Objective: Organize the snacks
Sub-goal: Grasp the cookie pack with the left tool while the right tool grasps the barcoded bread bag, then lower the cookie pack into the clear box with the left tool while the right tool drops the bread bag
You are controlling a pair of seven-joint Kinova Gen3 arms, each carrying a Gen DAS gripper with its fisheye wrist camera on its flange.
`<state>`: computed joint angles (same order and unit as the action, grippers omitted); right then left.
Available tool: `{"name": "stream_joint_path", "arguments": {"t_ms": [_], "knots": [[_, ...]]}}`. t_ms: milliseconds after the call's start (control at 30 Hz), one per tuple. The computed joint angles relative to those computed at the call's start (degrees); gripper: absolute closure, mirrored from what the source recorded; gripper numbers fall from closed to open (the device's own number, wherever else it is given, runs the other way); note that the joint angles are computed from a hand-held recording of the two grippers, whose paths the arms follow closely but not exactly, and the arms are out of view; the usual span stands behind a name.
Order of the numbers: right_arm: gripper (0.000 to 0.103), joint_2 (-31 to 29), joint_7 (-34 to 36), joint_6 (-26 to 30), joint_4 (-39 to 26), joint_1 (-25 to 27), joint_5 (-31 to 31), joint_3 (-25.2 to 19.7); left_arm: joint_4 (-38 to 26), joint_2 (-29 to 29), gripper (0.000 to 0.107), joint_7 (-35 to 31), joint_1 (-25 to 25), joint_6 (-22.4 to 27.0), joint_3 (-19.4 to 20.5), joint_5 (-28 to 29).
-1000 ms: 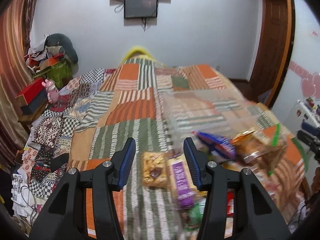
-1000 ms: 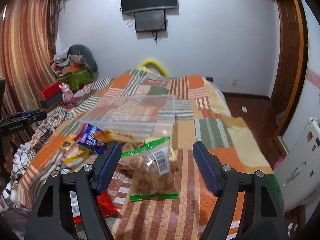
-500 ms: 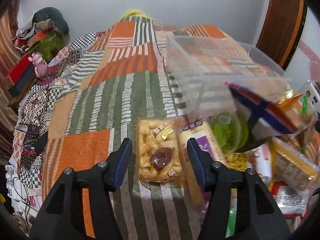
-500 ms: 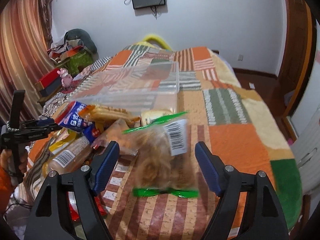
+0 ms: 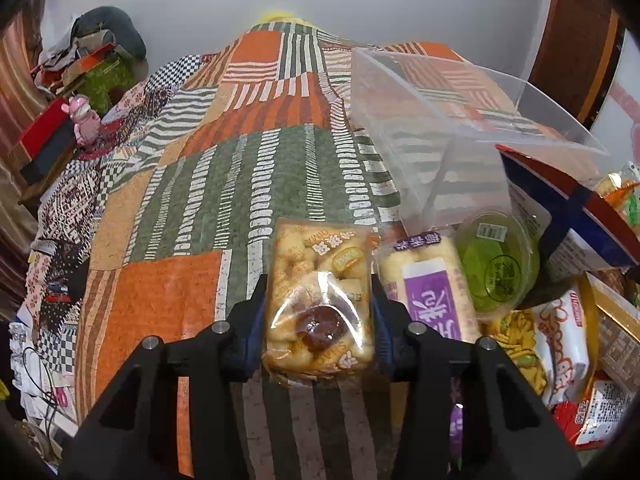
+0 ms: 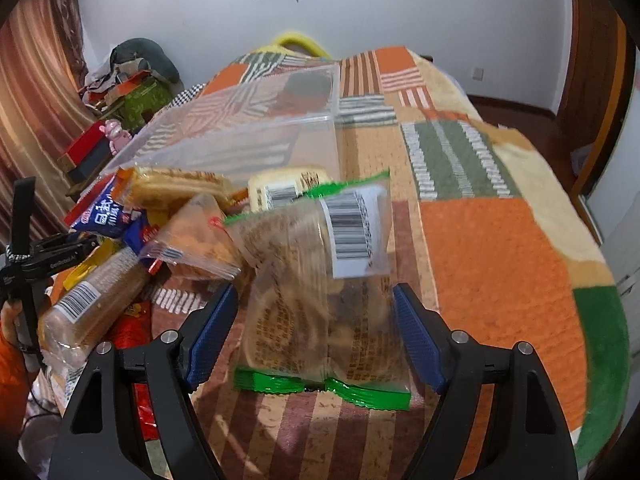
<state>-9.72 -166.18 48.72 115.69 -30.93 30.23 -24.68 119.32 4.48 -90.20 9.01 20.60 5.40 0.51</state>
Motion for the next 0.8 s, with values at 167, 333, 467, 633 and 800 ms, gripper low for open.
{"name": "stream_joint_path", "arguments": {"t_ms": [167,333,467,633,800], "knots": [[0.048,-1.8,0.1,-0.4,0.5,0.5,-0.4,-0.6,1.1,-2.5,0.063,-0.7,-0.4,0.2,0.0,1.5],[0.049,-3.4,-1.7,0.9,0.3,1.6,1.9,-2.9,1.6,-5.9,0.063,-5.3,-1.3,0.9,-0.4,7.1],[0.049,-4.3,-2.7,2.7,-1.0,2.6,4.4,-4.9,1.3,-8.9,0.063,-7.2,-0.5,1.4,-0.9,9.5],[0.049,-4.0,-1.3,3.2,-3.3,3.4,7.1,-5.4,0.1,-11.5,0.063,-8.7,1.2,1.1,-1.3,12.4],[0.049,-2.3,-1.3,2.4,-4.9,3.4,11.4,-5.6,-2.3,-11.8,0.063,-10.1,3.4,0.7,-1.8,15.4]]}}
